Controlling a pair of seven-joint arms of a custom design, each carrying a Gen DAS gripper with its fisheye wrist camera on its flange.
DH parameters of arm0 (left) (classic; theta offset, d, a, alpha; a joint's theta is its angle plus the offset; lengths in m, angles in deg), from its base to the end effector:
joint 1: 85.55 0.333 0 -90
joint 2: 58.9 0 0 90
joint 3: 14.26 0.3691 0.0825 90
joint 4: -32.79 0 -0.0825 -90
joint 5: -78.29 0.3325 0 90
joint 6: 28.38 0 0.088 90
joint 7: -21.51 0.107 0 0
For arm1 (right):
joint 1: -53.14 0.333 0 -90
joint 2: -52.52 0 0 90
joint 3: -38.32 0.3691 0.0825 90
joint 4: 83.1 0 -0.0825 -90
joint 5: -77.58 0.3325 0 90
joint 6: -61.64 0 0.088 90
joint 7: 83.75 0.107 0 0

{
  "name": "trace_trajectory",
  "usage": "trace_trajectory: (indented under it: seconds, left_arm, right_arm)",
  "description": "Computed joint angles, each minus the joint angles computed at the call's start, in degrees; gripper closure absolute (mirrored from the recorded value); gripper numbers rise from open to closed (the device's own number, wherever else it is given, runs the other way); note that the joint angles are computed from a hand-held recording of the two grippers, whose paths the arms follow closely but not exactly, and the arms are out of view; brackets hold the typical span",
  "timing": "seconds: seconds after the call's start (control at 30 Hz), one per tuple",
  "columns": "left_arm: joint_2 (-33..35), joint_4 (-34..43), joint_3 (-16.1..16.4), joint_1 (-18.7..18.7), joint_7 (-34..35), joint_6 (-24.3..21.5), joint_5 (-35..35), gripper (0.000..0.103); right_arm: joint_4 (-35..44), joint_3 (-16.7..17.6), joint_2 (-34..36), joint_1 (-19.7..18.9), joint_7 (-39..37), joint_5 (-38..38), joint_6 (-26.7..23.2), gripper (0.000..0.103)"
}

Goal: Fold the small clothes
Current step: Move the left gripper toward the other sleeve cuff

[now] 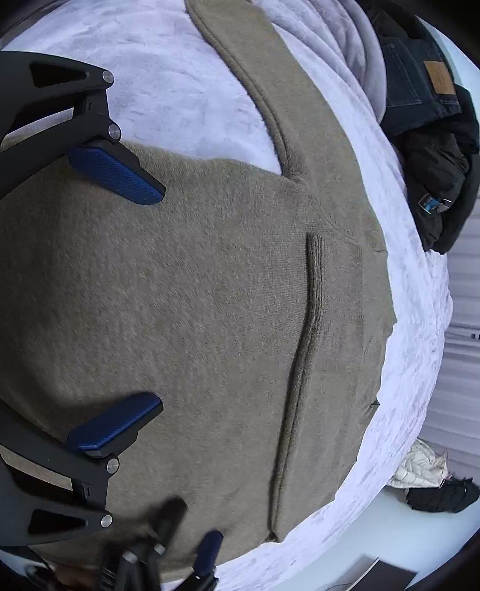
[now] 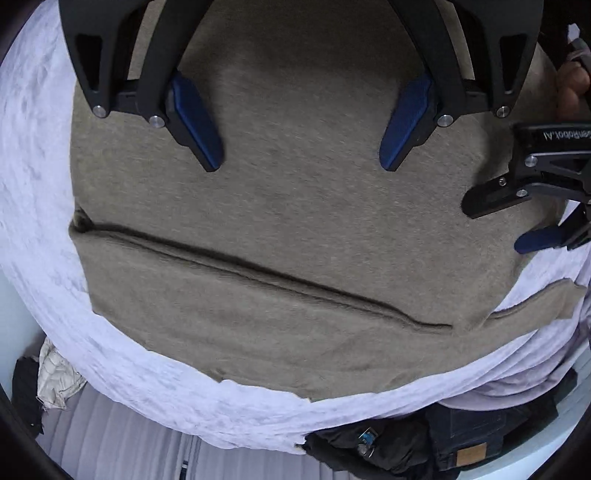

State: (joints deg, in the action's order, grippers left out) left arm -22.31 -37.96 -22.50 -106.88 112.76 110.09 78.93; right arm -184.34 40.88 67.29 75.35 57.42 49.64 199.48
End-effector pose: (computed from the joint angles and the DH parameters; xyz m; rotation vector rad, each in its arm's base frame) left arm 0.6769 -0.3414 0.5168 -1.4513 2.4246 -0.7329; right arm 0.5752 0.2585 0.5314 -1.7840 2.1006 -0.5967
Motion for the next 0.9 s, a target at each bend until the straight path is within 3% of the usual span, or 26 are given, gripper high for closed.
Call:
trace_trajectory:
  seconds: [0.13,0.3,0.37,0.43,0.5,0.57,0.6,0.7,0.8,0.9]
  left_arm:
    - [-1.8,-4.2,-0.3,0.8,2.1,3.5,0.1,0.000]
    - [-5.0,-9.9,1.0,0.7,2.6,6.6,1.8,0.000]
    - [-7.8,-14.0,1.5,0.8,2.4,8.4,2.9,0.000]
    - [-11.3,-18.7,3.4,-0.4,-0.8,11.2,5.8,0.000]
    - [-13.7,-22.2,-0.8,2.7,2.2,13.4,1.2,0.000]
    - [-14.1,-22.9,-7.3,6.5,11.7,12.1,-6.7,0.000]
    - [-14.0,-23.1,-7.8,6.3,14.0,11.8,-7.5,0.000]
    - [-13.9,-25.1,-3.0,1.1,11.4,12.7,-1.3,0.000]
    - [-15.9,-29.2,-5.0,4.2,15.9,15.6,-5.5,0.000]
    - [-17.8,-32.5,-5.3,6.6,19.6,16.1,-8.7,0.000]
  right_arm:
    - [-8.7,-0.7,-6.3,-1.5,2.7,-1.4,2.1,0.015]
    - [-13.2,1.0,-11.0,-3.7,3.9,-2.6,-0.1,0.015]
    - [-11.1,1.1,-10.9,-2.3,6.6,-4.9,-7.9,0.013]
    - [-11.0,2.1,-12.3,-1.7,9.2,-5.1,-11.1,0.013]
    - [-12.5,3.1,-13.9,-1.2,9.1,-4.9,-6.0,0.013]
    - [-11.8,4.5,-12.8,-0.1,4.2,-4.6,-2.2,0.013]
    - [-11.0,5.0,-11.7,0.5,2.0,-4.9,-1.8,0.013]
    - [-9.1,6.0,-8.2,3.0,-3.0,-5.6,-3.0,0.013]
    - [-14.8,5.3,-11.1,4.8,2.1,-11.1,-0.4,0.013]
    - [-23.0,4.8,-16.7,3.2,2.6,-7.1,4.1,0.009]
